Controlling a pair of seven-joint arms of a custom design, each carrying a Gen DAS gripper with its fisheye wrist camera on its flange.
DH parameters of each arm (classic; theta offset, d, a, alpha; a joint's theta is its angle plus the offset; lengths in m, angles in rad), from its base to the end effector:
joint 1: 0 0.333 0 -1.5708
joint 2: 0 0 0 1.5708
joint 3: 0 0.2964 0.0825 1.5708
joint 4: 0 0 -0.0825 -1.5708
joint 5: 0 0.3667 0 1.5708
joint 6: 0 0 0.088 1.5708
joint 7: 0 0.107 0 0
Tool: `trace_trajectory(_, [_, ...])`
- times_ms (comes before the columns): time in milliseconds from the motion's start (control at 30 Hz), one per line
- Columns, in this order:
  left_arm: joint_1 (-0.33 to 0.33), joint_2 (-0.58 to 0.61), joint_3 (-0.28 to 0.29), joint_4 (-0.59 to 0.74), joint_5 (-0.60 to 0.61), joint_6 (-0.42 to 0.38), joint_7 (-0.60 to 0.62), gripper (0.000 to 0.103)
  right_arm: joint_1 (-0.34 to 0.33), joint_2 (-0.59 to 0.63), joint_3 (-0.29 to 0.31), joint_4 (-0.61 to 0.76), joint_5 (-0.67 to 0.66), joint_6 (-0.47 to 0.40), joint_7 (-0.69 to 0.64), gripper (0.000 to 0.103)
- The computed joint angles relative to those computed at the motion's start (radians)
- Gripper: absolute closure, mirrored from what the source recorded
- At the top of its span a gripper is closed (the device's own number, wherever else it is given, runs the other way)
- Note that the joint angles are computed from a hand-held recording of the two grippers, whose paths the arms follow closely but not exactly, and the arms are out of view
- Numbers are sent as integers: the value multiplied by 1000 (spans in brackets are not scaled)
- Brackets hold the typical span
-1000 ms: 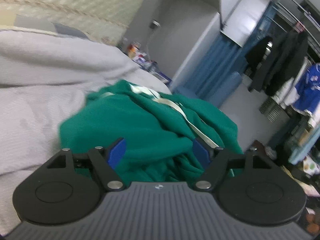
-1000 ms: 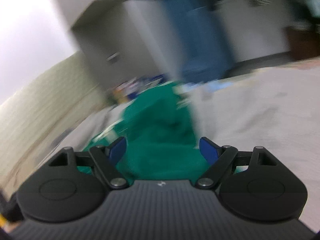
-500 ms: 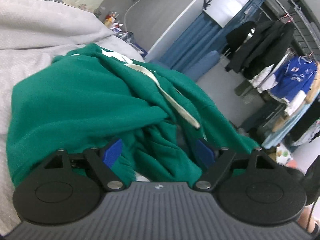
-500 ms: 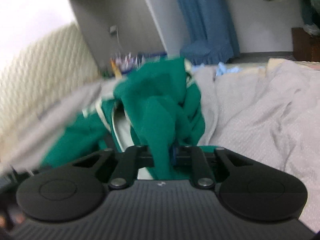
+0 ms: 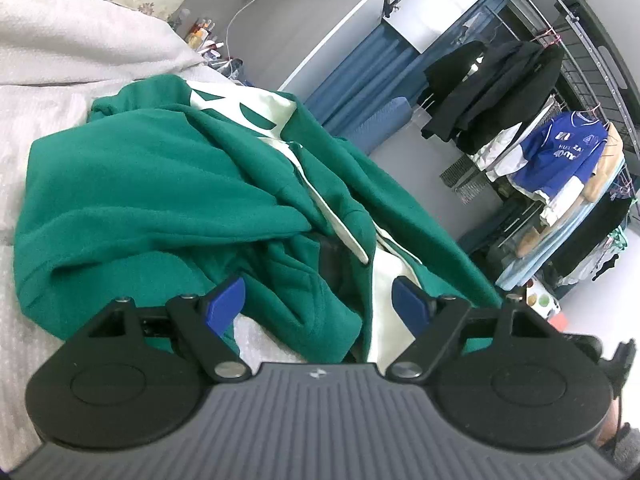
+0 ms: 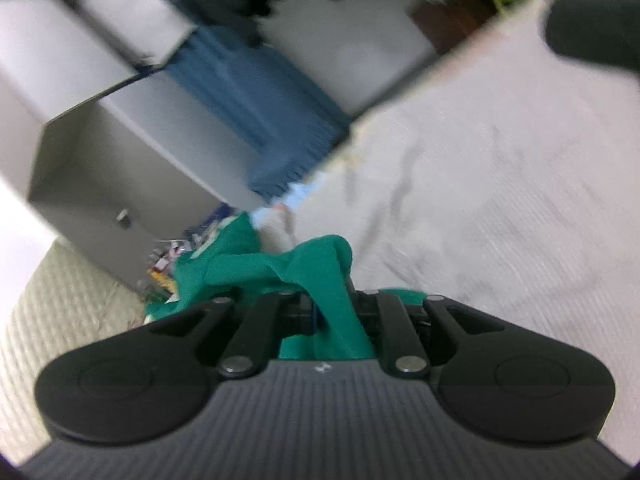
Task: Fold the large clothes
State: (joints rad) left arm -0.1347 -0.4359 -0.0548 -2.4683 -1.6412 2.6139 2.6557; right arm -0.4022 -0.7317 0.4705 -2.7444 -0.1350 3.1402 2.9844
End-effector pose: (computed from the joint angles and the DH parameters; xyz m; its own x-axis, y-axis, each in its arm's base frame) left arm 0.4325 -0.0618 0.4850 -0.3005 -0.7012 0.6466 -0.6635 -0.3333 -0.6698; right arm 0.3791 0.0582 0.5251 -0.4802 -0.5101 -0.7136 -0.1040 0.8409 -0.5310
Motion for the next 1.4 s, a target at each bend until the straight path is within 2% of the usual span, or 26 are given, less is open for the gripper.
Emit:
trace_trajectory(67, [-2, -2, -2, -4, 3, -3, -10, 19, 28, 29, -29, -15, 25, 13, 15, 90])
trace_trajectory(233, [-10, 11, -15, 0, 1, 21, -7, 20, 44, 59, -53, -23, 40, 62, -15, 90])
trace_trajectory(333, [-15, 17, -21, 1, -2, 27, 5, 20, 148, 76, -155, -49, 60, 144, -88, 90])
trace_trajectory(400, [-18, 29, -23, 10, 2, 26, 11, 20, 190, 89, -195, -55, 77, 191, -122, 90])
trace_trajectory(433, [-20, 39, -26, 20, 7, 26, 14, 20, 201, 75, -205, -58, 86, 187, -137, 90])
trace_trajectory(600, [-34, 135, -48, 137, 20, 38, 20, 23, 187, 71, -180, -46, 139, 140, -192, 90])
trace_trajectory(733, [-57, 277, -90, 310, 62, 104, -6, 27, 162, 99, -156, -32, 180, 130, -216, 90])
trace_trajectory(833, [-74, 416, -128, 467, 194, 181, -153, 31, 115, 115, -116, -22, 188, 139, -237, 89])
trace_trajectory(900, [-82, 512, -150, 569, 351, 232, -324, 35, 79, 129, -86, -18, 195, 155, -247, 88])
trace_trajectory(933, [-88, 565, -155, 619, 472, 252, -440, 40, 59, 139, -67, -14, 197, 160, -254, 88])
trace_trajectory(967, [-98, 606, -150, 655, 603, 261, -560, 46, 50, 152, -60, -8, 198, 167, -265, 88])
trace_trajectory(1000, [-114, 643, -134, 690, 733, 254, -689, 61, 48, 169, -61, -4, 199, 182, -279, 88])
trace_trajectory(1033, [-121, 671, -126, 720, 806, 237, -762, 73, 47, 183, -63, -2, 205, 199, -292, 88])
trace_trajectory(1067, [-116, 685, -132, 737, 831, 230, -784, 77, 43, 197, -60, 0, 214, 221, -306, 88])
trace_trajectory(1167, [-80, 671, -179, 720, 822, 273, -766, 82, 28, 236, -45, 5, 243, 287, -346, 88])
trace_trajectory(1267, [-7, 600, -246, 663, 699, 286, -685, 84, 79, 265, -90, -1, 265, 346, -370, 88])
trace_trajectory(1333, [25, 525, -260, 612, 560, 271, -575, 85, 119, 270, -122, -9, 274, 379, -387, 88])
trace_trajectory(1400, [20, 441, -235, 547, 447, 250, -495, 85, 171, 268, -165, -20, 269, 419, -407, 88])
